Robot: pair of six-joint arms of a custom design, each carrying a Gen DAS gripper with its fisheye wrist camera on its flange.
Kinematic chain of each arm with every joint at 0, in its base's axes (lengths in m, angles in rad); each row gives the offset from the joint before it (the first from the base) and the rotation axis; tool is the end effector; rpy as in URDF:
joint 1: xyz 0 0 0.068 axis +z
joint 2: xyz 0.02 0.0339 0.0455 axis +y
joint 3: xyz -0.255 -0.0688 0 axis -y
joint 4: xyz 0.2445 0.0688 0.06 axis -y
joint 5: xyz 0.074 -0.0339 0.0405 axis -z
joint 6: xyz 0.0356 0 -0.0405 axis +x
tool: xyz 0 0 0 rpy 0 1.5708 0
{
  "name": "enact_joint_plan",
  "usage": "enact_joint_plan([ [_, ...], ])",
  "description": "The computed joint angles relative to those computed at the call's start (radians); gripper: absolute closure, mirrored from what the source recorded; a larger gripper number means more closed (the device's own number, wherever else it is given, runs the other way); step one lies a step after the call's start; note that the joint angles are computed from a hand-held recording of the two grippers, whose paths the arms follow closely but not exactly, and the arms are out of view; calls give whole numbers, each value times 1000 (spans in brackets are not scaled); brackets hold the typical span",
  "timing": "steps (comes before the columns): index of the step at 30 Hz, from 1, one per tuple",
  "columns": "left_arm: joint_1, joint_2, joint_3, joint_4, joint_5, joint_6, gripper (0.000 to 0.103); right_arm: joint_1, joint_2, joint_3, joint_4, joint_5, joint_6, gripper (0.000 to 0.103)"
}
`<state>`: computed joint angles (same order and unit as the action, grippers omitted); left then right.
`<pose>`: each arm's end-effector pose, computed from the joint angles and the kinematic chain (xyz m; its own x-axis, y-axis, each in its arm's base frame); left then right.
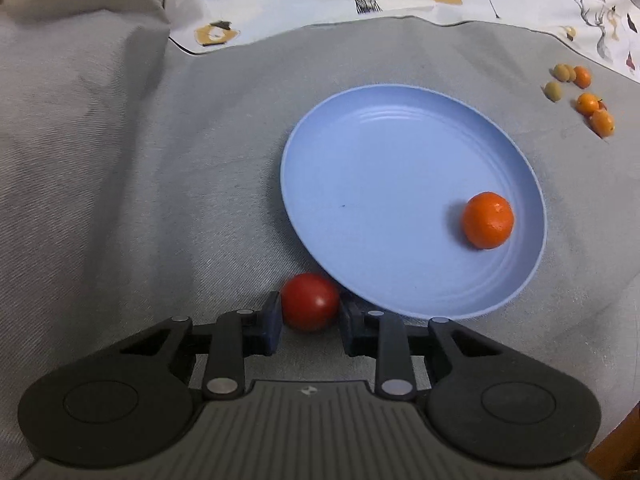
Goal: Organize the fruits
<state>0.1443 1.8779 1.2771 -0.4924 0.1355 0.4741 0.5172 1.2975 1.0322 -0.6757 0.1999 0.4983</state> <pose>0.3796 0.0503 0.1708 -0.8189 0.3381 -0.4637 0.3291 0.9386 0.1031 0.2356 0.1259 0.2648 -0.8001 0.0838 -0.5941 -0.0007 0.9901 0.1405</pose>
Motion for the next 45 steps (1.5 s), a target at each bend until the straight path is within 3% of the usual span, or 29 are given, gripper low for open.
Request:
enact_joint_plan([
  [9,13,-169,6,-107,79,-126,71,-9,-18,-23,8,4,3,2],
  [16,-130,-10,139,-139,-80,-241,68,-2,-34,-17,4,26,-1,2],
  [18,-139,42,209,-198,-98,-269,48,-11,-42,-15,-3,27,2,2],
  [19,-133,38,224,-221,-85,-279,23,-15,-47,-15,-5,25,4,2],
  [20,-122,3,208,-214,-61,-291,5,-18,-55,-15,-8,25,6,2],
  [21,-113,-46,169,-179,-39,-300,1,-20,-63,-16,-9,26,6,2],
  [23,-98,-164,88,-136,-11,-298,0,-19,-82,-20,-10,31,6,2],
  [35,20,-703,-140,-481,75,-307,0,125,-280,-43,-47,151,52,1],
  [40,41,-826,-194,-542,6,-280,0,239,-334,-47,-87,230,81,1],
  [45,104,-887,-191,-559,55,-257,0,328,-360,-32,-116,325,96,1],
])
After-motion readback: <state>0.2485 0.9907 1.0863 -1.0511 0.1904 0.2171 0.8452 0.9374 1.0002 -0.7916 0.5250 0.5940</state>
